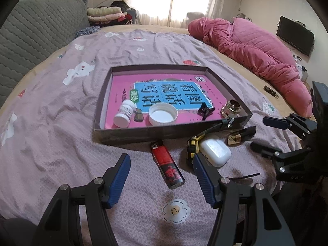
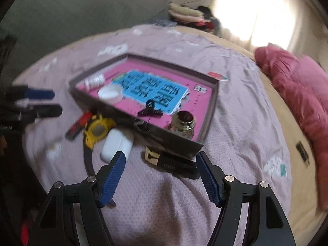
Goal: Organize rigid objects
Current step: 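Grasp the black-and-gold lipstick with the right tool while the left tool grasps the red lighter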
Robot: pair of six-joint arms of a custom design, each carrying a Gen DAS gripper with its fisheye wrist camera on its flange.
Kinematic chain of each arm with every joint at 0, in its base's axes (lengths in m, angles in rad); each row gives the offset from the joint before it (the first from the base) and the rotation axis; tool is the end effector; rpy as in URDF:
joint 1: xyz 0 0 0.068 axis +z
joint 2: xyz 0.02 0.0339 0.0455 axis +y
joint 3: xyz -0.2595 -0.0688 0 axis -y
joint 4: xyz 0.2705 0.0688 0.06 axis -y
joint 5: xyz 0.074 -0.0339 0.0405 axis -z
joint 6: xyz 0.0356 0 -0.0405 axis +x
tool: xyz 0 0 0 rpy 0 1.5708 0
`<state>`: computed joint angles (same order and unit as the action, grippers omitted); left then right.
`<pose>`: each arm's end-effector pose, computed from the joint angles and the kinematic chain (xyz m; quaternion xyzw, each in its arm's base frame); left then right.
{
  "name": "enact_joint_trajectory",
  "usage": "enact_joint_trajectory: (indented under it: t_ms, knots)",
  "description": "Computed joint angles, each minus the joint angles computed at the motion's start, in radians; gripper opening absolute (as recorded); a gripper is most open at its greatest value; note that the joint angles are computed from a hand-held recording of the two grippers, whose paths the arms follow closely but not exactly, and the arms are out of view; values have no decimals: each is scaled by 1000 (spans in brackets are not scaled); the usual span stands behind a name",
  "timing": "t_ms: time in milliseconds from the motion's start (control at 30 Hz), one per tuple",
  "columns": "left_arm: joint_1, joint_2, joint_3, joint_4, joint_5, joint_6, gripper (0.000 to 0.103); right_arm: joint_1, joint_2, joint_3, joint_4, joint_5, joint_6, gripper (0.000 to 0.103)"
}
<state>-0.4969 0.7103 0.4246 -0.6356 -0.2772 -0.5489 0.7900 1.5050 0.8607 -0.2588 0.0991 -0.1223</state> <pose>0.1498 -0.0702 0.1778 -0.0685 0.9372 -0.0444 0.3392 0.2298 0.2270 0.1720 -0.4011 0.8543 0.0630 0.3245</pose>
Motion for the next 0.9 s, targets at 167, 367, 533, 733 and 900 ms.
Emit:
enact_joint_trajectory:
  t_ms: [167,367,533,733,900]
  knots:
    - [33,55,-8,42,65,3,63,20,100,56,-35,32,-72,73]
    - [59,101,-15,60,99,1,63,29,177,99,-30,75,-141,73]
    - [73,125,-18,78,119,9,63,9,237,150,-49,50,-189,67]
    - [72,146,-19,88,123,11,63,-30,318,240,-129,-33,-222,59]
    - [76,170,-17,97,128,15,63,-82,365,317,-228,-120,-170,54]
